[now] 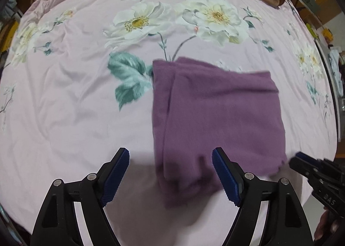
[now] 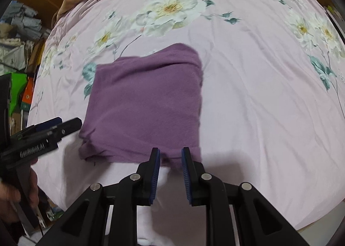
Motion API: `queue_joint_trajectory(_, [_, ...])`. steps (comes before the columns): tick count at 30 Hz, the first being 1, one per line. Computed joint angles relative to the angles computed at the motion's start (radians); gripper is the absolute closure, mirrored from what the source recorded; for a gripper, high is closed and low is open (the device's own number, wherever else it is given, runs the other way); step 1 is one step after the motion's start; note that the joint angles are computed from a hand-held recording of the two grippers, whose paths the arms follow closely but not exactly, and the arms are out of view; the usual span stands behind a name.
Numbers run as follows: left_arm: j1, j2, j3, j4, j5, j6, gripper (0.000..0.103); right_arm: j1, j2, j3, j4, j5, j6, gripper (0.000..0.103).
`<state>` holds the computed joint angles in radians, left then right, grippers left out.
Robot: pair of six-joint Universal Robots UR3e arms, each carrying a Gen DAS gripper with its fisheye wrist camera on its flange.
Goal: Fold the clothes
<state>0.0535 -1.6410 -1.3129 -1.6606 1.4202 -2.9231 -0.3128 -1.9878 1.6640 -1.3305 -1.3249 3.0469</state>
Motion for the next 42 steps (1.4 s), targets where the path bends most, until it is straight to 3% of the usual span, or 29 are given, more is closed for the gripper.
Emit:
queue_joint_trajectory(8, [-0.009,-0.303,0.231,0.001,-0.083,0.085,0.026,-0.132,-0.055,0.107,-0.072,0.076,-0.023,0.076])
queue_joint_trajectory(10, [-0.016,-0.344,0.269,-0.004,-0.102,0.083,0.037,-0.152,-0.043,0.126,-0.099,0.092,-0.034,0.076])
queue_joint_trajectory(11, [-0.018,-0.358,0.281,-0.003,-0.108,0.074,0.052,-0.154,-0.028,0.131,-0.117,0.093,-0.038,0.076])
queue_joint_trajectory(14, [-0.018,-0.395,0.322,-0.027,-0.122,0.02,0.073,-0.15,0.029,0.125,-0.155,0.109,-0.06,0.076])
queue_joint_trajectory(18, [-0.025,-0.403,0.329,-0.013,-0.104,-0.028,0.085,-0.17,0.054,0.107,-0.128,0.128,-0.092,0.076])
queue_joint_trajectory(27, [0.028,-0.357,0.263,0.017,-0.116,-0.085,0.089,-0.33,-0.093,0.074,0.27,0.157,-0.411,0.076])
queue_joint_trajectory(35, [-0.026,-0.401,0.472,-0.087,-0.112,-0.045,0.087,-0.3,-0.071,0.11,0.232,0.126,-0.65,0.077])
queue_joint_trajectory(37, [-0.064,-0.435,0.563,-0.129,-0.134,-0.03,0.087,-0.312,-0.062,0.111,0.241,0.137,-0.708,0.09])
queue_joint_trajectory(42, [-0.178,-0.576,0.786,-0.244,-0.216,0.012,0.083,-0.28,-0.073,0.131,0.212,0.138,-0.746,0.097])
